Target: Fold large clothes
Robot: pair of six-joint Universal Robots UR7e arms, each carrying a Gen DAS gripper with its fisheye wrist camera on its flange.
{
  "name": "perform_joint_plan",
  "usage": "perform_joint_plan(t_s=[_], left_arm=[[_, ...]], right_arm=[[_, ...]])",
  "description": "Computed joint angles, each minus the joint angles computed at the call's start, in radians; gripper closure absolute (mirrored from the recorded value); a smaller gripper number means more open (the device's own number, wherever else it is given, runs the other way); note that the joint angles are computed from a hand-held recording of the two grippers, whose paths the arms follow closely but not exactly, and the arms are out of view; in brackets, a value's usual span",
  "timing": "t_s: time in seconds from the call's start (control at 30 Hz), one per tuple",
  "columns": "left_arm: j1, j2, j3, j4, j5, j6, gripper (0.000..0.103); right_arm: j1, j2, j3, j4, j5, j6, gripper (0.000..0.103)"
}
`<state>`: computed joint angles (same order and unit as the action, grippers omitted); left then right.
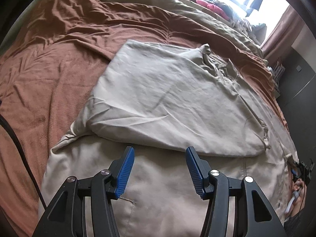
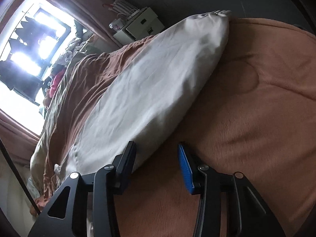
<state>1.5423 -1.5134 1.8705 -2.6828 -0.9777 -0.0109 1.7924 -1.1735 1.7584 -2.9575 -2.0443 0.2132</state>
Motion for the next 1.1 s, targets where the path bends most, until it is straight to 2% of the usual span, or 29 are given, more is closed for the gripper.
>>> perform_joint_plan(t_s=[0.13, 0.2, 0.27, 0.33, 0.43, 0.53, 0.73, 0.9, 1.1], left_arm=[[0.003, 0.009, -0.009, 0.013, -0.005, 0.003, 0.047], [0.003, 0.013, -0.012, 0.018, -0.005, 0.007, 0.047], [0.003, 0.014, -0.016, 0.027, -0.009, 0.007, 0.047], [0.003, 0.015, -0.018, 0.026, -0.011, 0.003, 0.047], [0.006, 0.012, -0.02, 0.022, -0.027, -0.01, 0.047], [0.001, 0.004, -0.018, 0.019, -0.041, -0.028, 0.047], [-0.014, -0.006, -0.012, 0.006, -0.076, -0.059, 0.047], [-0.026, -0.016, -0.004, -0.009, -0.105, -0.07, 0.047], [-0.027, -0.029, -0.003, -0.015, -0.127, -0.076, 0.047]], right_arm=[[-0.003, 0.029, -0.023, -0.019, -0.014, -0.018, 0.067], [-0.005, 0.047, -0.036, -0.032, -0.023, -0.037, 0.077], [-0.006, 0.049, -0.037, -0.033, -0.024, -0.032, 0.096], [0.002, 0.05, -0.04, -0.05, -0.016, -0.036, 0.101], [0.051, 0.048, -0.032, -0.131, -0.038, -0.101, 0.101], [0.094, 0.023, -0.009, -0.18, 0.006, -0.122, 0.101], [0.214, 0.036, 0.012, -0.242, -0.004, -0.168, 0.101], [0.296, 0.067, 0.007, -0.218, 0.045, -0.207, 0.101], [0.351, 0.118, -0.014, -0.119, 0.097, -0.248, 0.102]])
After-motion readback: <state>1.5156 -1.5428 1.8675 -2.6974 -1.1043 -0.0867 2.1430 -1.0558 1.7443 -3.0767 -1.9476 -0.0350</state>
